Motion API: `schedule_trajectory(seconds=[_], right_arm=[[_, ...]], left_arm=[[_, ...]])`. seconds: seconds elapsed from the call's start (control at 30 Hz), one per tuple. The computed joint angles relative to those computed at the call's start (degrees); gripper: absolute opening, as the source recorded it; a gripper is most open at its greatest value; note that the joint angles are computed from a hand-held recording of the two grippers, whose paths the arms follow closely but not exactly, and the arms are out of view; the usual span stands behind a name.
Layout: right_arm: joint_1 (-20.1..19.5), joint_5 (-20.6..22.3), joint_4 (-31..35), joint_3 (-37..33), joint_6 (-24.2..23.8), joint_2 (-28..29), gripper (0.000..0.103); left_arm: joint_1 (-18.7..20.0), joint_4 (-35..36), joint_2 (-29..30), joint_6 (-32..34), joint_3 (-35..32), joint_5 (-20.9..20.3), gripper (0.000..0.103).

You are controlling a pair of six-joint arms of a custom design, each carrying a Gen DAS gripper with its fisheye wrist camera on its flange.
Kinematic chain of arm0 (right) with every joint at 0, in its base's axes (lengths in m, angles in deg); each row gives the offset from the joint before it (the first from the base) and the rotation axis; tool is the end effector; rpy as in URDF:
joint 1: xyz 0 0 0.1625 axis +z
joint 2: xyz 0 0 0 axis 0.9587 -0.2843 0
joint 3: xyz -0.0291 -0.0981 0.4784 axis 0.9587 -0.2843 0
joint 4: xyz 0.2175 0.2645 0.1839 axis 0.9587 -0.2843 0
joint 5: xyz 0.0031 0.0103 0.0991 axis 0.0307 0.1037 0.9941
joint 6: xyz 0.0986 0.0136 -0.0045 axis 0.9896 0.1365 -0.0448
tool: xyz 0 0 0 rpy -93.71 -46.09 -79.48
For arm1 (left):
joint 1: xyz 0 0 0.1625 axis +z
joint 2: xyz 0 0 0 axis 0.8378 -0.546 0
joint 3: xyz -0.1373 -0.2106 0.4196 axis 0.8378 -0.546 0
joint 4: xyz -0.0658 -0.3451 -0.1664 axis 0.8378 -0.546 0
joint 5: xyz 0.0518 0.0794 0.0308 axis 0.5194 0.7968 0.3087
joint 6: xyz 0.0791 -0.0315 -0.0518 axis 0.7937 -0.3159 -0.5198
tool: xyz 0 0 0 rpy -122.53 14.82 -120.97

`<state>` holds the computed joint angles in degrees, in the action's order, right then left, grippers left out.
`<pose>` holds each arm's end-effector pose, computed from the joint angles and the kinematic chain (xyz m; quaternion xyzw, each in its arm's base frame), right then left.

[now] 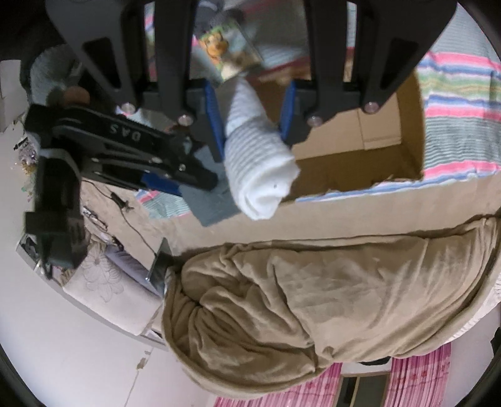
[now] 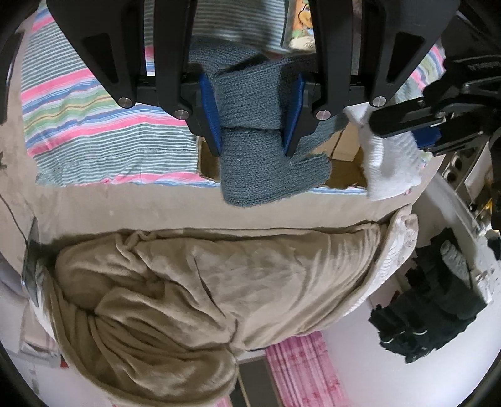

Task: Organize objects
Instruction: 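Lower both sock pairs into the box and open both tools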

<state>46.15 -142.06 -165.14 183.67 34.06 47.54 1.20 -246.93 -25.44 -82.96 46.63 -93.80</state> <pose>0.3759 -0.4843 0.0225 0.2314 -0.9109 0.2935 0.1746 -0.0664 -0.4514 0.3463 0.2258 0.9137 -0.2856 0.1808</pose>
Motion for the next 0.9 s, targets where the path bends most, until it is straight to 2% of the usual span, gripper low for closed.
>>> schedule_trajectory(seconds=[0.13, 0.27, 0.37, 0.5, 0.67, 0.8, 0.9], right_arm=[[-0.35, -1.42, 1.1, -1.17, 1.01, 0.95, 0.041], [-0.62, -2.45, 1.52, -1.67, 1.79, 1.81, 0.041], [-0.56, -3.37, 1.52, -1.87, 1.98, 2.39, 0.037], [-0.92, -3.36, 1.17, -1.52, 3.24, 2.6, 0.036], [-0.95, -2.98, 0.23, -0.76, 3.13, 2.34, 0.036], [-0.69, -3.17, -0.02, 0.02, 3.22, 1.86, 0.037], [-0.22, -2.93, -1.21, 1.17, 3.12, 1.28, 0.043]], left_arm=[[1.96, -2.7, 4.17, -0.41, -0.64, 0.31, 0.034], [3.91, -3.1, 6.73, -1.69, -1.43, -1.06, 0.034], [5.12, -0.68, 7.59, -1.76, -2.75, -2.54, 0.033], [6.11, 1.65, 8.79, -1.62, -4.13, -2.44, 0.033], [5.89, 1.23, 9.19, -2.05, -3.81, -1.41, 0.035], [4.39, 1.43, 8.49, -2.57, -3.25, 1.59, 0.04], [2.6, 0.93, 6.82, -2.12, -2.13, 3.87, 0.046]])
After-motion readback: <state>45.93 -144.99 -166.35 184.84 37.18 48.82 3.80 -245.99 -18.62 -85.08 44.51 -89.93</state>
